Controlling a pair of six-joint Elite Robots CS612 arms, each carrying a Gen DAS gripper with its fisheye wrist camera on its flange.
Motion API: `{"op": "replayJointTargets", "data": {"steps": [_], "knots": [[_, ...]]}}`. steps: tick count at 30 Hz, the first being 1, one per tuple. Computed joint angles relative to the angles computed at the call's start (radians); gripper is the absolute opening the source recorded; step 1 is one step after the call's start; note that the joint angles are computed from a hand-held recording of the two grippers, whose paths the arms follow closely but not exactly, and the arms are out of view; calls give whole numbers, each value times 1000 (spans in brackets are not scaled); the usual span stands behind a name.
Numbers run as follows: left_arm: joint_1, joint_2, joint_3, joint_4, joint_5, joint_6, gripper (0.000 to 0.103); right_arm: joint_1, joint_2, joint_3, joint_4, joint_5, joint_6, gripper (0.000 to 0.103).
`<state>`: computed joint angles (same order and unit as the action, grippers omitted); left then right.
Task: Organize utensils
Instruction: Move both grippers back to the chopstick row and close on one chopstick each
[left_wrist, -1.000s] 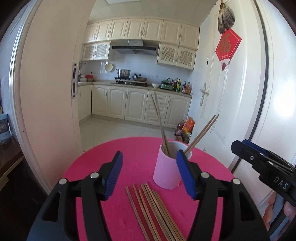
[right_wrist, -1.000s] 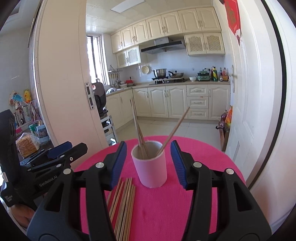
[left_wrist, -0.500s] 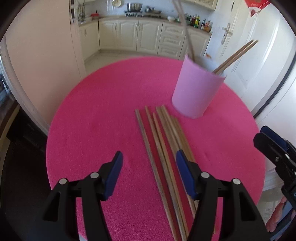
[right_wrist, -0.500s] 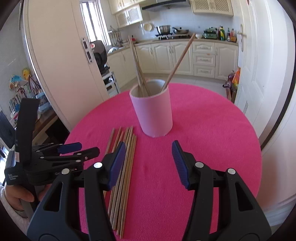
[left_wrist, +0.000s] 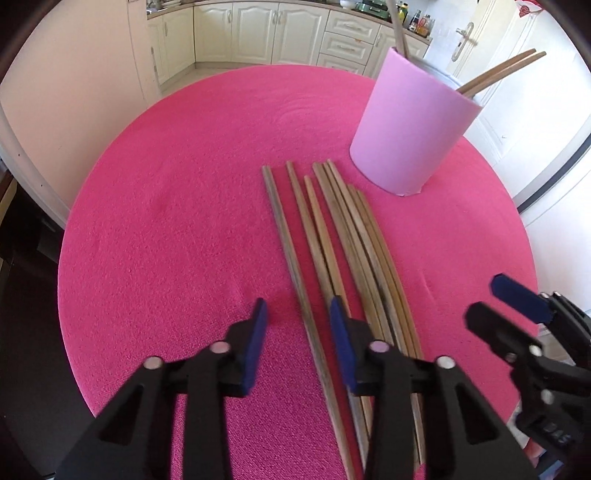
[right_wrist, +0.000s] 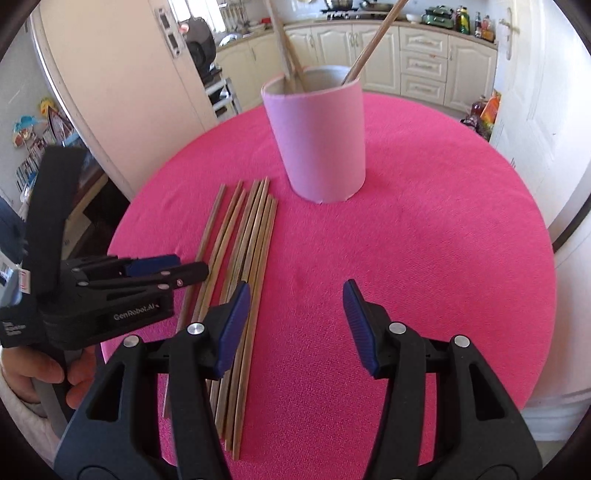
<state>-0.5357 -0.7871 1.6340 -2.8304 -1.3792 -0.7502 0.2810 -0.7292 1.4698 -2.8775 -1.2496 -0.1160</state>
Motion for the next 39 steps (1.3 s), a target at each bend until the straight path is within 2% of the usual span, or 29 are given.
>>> {"op": "replayJointTargets", "data": {"steps": [1,2,3,6,9,13,24,26,31,33,39], "knots": [[0,-1,1,0,0,2,24,1,2,-7,25,6,-6,37],[-1,-1,-1,10,6,2,12,0,5,-18,59,16,-14,34],[2,0,-2,16,-8,3,11,1,8,-27,83,19,-21,34],[3,2,3,-5,-10,12,10,0,17,-51,144,47,-31,31],[1,0,-1,1,-8,14,10,6,25,-73,193,35,-44,25],[0,-3,5,-5,-8,16,10,9,25,-79,224,45,-57,22],[5,0,4,-15,-18,18,10,41,40,-125,278,-75,-80,21],[5,0,4,-15,-18,18,10,42,47,-142,311,-73,-89,21],[3,-2,8,-21,-11,18,10,61,48,-148,311,-159,-131,16],[1,-1,8,-23,-8,10,10,66,48,-142,291,-176,-142,11],[10,-6,23,-56,-34,-11,8,40,42,-119,255,-108,-107,6]]}}
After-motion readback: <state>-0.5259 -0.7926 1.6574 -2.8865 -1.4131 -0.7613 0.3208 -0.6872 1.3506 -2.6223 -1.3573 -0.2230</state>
